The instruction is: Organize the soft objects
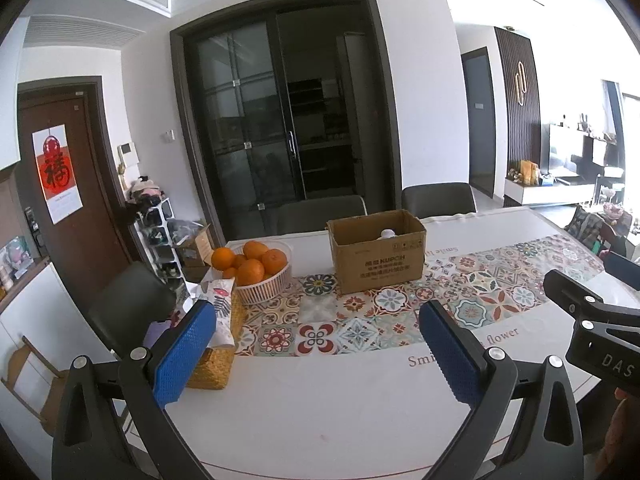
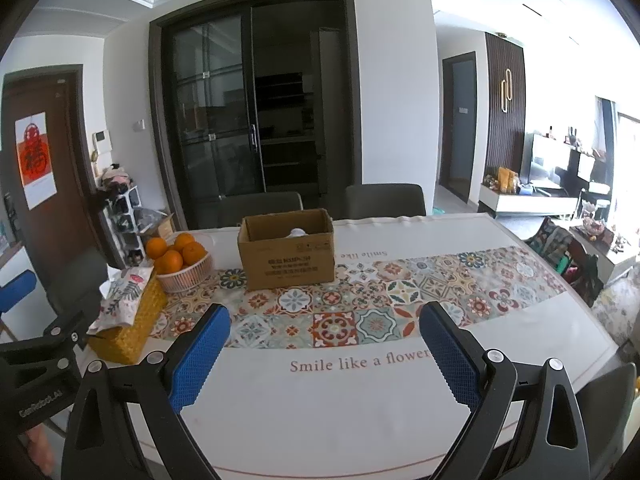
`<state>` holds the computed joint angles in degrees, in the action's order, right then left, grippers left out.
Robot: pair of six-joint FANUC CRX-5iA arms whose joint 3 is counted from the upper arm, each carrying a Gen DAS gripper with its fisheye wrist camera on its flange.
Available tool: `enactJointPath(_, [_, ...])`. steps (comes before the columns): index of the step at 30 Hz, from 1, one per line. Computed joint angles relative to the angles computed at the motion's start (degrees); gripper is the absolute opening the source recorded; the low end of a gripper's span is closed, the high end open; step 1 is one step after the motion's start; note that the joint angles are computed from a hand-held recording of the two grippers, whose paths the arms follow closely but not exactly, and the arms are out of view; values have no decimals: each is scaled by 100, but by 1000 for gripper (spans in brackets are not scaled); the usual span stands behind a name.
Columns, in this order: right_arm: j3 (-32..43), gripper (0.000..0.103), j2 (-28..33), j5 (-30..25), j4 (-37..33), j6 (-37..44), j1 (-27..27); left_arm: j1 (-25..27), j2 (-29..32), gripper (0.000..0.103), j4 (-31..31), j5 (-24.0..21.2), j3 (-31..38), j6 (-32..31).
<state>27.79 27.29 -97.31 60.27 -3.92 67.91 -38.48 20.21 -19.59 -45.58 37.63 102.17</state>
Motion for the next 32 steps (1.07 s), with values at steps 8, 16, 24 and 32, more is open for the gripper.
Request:
enactJointPath(8, [0, 97, -2, 2, -5, -1, 6, 7, -15, 103, 13, 10, -22, -5])
enactJointPath(16, [-21, 97, -10, 26, 20, 42, 20, -9, -45, 103, -61, 16, -33, 48])
enactJointPath(24, [11, 97, 15, 59, 31, 79, 21, -4, -57, 103, -78, 24, -39, 75])
enactJointPath(32, [5, 97, 8, 59, 30, 92, 26, -1, -57, 103, -79, 34, -42, 86])
